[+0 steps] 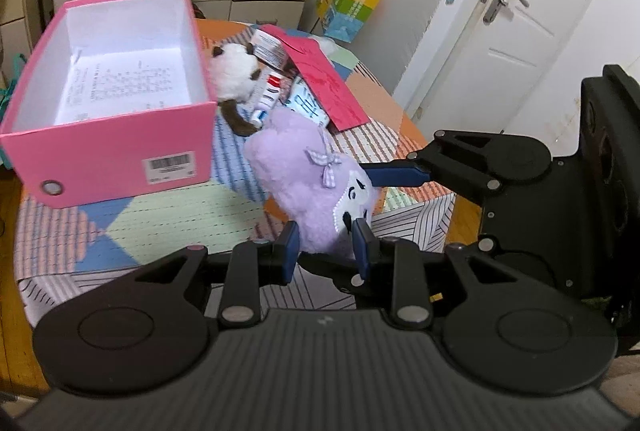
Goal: Organize soft objects
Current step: 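Carry the lavender plush with the left gripper into the pink shoebox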
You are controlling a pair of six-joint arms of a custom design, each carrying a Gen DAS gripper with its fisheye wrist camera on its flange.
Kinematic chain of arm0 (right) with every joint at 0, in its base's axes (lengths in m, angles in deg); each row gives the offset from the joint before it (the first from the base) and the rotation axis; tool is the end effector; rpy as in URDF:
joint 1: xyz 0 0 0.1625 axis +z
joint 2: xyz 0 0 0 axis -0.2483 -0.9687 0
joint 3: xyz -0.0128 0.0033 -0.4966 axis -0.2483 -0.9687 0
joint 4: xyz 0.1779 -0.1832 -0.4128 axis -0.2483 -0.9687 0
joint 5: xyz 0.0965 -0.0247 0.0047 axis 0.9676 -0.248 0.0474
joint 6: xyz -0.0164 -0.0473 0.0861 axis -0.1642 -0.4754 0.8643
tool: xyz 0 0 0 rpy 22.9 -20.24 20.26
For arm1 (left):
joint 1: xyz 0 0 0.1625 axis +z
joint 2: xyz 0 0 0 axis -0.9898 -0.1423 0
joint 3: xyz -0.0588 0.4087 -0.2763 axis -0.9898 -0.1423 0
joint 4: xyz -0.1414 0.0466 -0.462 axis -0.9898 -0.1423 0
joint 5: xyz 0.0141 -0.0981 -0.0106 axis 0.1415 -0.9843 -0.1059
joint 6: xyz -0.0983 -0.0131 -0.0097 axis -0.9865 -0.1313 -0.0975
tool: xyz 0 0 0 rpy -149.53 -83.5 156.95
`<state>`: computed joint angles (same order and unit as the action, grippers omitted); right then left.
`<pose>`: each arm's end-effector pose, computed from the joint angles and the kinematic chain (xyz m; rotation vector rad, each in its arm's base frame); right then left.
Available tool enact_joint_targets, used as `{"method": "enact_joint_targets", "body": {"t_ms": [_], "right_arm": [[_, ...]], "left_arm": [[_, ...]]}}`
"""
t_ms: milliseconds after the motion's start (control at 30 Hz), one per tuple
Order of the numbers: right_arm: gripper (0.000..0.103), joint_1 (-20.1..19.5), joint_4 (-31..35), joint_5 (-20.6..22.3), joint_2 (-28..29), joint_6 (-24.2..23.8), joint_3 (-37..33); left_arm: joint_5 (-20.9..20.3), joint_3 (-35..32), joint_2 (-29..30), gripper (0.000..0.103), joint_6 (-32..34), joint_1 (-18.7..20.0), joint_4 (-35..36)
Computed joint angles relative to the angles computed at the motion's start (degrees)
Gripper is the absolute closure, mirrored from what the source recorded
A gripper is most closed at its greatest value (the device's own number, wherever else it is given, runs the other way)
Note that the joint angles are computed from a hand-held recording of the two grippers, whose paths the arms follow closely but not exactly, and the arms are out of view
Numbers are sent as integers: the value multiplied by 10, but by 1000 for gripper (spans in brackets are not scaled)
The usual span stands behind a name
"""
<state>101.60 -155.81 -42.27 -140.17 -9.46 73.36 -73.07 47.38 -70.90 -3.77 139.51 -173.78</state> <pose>0.0762 -0.7451 0.1788 1.1513 -2.2500 0.6334 -0.2662 -0.7419 0.0202 0.7937 2.6601 -0.6859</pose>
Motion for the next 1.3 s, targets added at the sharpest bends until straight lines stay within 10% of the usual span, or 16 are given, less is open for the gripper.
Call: {"method": "enact_joint_targets", "body": {"t_ms": [433,767,967,1300], "right_arm": [[28,40,15,31,48,-30,-89],[29,46,171,45,174,132,-326],[29,47,286,9,257,201,-475],[29,60,369,-100,374,153,-662]], "left_arm": [[15,-47,-9,76,50,17,-59],[16,-238,65,75,-4,71,23],[19,-351,121,75,-67,100,102],[12,-471,187,76,-145,129,189]]}}
